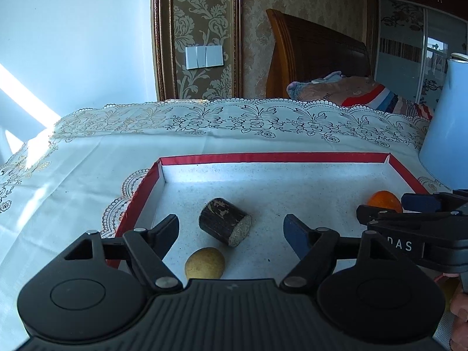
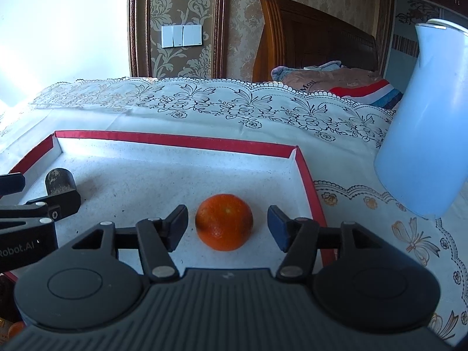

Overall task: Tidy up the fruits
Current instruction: 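Open the right tool dropping the mandarin while the left tool releases the potato, then withdraw both tools from the tray toward the produce beside it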

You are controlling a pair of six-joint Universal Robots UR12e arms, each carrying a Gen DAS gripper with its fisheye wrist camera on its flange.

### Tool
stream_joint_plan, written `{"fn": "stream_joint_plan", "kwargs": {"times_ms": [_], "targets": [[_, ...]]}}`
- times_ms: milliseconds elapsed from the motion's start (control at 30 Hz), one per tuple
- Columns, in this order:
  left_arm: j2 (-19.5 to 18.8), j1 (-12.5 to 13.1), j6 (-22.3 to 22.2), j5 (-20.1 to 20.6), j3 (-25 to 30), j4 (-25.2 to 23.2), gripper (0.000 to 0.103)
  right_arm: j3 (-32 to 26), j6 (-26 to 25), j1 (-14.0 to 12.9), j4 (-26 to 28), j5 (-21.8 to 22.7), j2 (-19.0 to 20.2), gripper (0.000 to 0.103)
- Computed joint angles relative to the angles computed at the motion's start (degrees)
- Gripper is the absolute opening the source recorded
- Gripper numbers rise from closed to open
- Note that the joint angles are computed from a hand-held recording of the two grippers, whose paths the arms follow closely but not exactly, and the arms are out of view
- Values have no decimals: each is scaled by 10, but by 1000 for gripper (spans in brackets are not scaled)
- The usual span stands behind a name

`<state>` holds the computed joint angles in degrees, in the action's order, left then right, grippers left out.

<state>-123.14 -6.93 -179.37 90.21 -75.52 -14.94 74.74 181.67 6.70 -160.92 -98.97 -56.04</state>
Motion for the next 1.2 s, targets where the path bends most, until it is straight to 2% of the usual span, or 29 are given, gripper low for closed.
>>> {"fn": "stream_joint_plan", "kwargs": {"times_ms": [100, 233, 400, 567, 967, 1133, 1200], "targets": [[0, 1, -6, 0, 2, -7, 79, 4, 7, -2, -7, 6, -3, 62], [5, 7, -24, -13, -5, 3, 79, 16, 29, -10, -28, 19, -14, 73], [11, 14, -39, -33, -13, 7, 79, 29, 61, -22, -43, 35, -27, 73], [15, 16, -43, -38, -19, 21, 79, 30, 87, -28, -33, 38, -29, 75], [18, 15, -22, -39, -28, 40, 79, 33, 70, -23, -35, 24, -29, 78], [30, 18, -5, -70, -33, -4, 79, 32, 73, -24, -31, 25, -29, 79], [39, 21, 1, -80, -45, -5, 79, 33, 70, -24, -32, 25, -29, 79]]}}
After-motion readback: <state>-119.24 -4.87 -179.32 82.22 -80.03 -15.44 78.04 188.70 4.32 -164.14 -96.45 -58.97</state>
